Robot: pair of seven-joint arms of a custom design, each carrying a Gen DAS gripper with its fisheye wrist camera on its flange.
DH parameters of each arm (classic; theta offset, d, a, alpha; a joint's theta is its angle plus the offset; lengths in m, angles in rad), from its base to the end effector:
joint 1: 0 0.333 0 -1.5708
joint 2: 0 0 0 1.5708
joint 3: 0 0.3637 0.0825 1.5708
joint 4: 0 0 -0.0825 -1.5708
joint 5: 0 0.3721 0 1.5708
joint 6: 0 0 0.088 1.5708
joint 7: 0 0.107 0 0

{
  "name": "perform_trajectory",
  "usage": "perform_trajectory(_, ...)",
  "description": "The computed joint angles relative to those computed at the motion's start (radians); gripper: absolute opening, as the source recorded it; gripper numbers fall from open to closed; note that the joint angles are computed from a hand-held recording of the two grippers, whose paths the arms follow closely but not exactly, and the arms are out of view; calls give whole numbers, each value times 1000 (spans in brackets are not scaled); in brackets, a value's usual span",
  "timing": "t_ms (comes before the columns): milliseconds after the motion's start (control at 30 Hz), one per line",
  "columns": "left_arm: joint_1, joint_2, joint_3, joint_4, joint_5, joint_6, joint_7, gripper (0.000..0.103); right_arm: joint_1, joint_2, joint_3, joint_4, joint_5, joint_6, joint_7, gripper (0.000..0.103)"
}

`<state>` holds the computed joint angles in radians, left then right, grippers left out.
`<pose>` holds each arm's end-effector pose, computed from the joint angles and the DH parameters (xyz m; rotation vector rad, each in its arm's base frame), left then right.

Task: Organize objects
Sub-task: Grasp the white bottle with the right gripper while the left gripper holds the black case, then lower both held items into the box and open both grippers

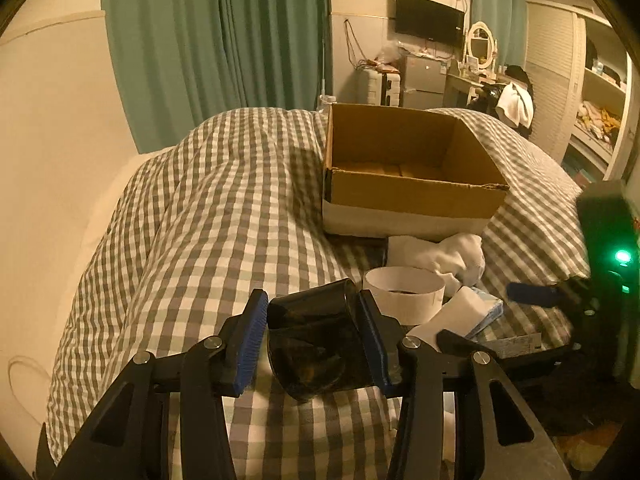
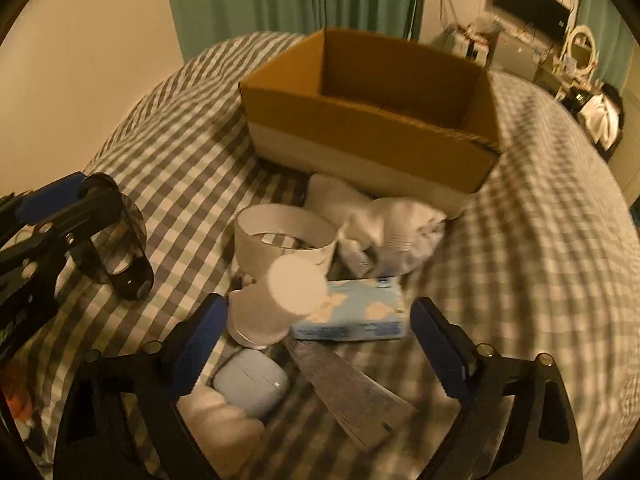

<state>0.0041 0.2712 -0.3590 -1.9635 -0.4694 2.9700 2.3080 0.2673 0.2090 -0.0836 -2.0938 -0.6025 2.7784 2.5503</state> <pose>0.6281 -0.1766 0.4780 -1.1944 2.2910 -0.9199 0.5947 0.1387 0.4237 -1.6337 2.1555 -0.6129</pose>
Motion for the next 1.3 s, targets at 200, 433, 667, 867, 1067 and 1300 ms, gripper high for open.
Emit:
perform_trajectory(200, 14, -2, -14, -3, -22, -3, 23, 46, -26, 54, 34, 39, 170, 10, -151, 52)
perform_trajectory(433, 28, -15, -20, 1, -73, -43, 55, 46, 27, 12, -10, 13, 87, 43, -115, 38)
perform_trajectory(667, 19, -38, 2, 22, -164, -109, 116, 46, 20, -60, -6, -22, -19, 82, -50, 34)
perform_trajectory(867, -15, -40, 30, 73, -194, -150, 153, 46, -3, -108, 10, -5, -140, 68, 16, 33)
perform_trajectory(1067, -82, 3, 70, 173, -67, -109, 61, 46, -44, -146, 37, 53, -206, 23, -4, 33)
perform_trajectory(1300, -132, 128, 89, 410, 121, -166, -118, 46, -103, -143, 43, 160, -164, -6, -107, 33)
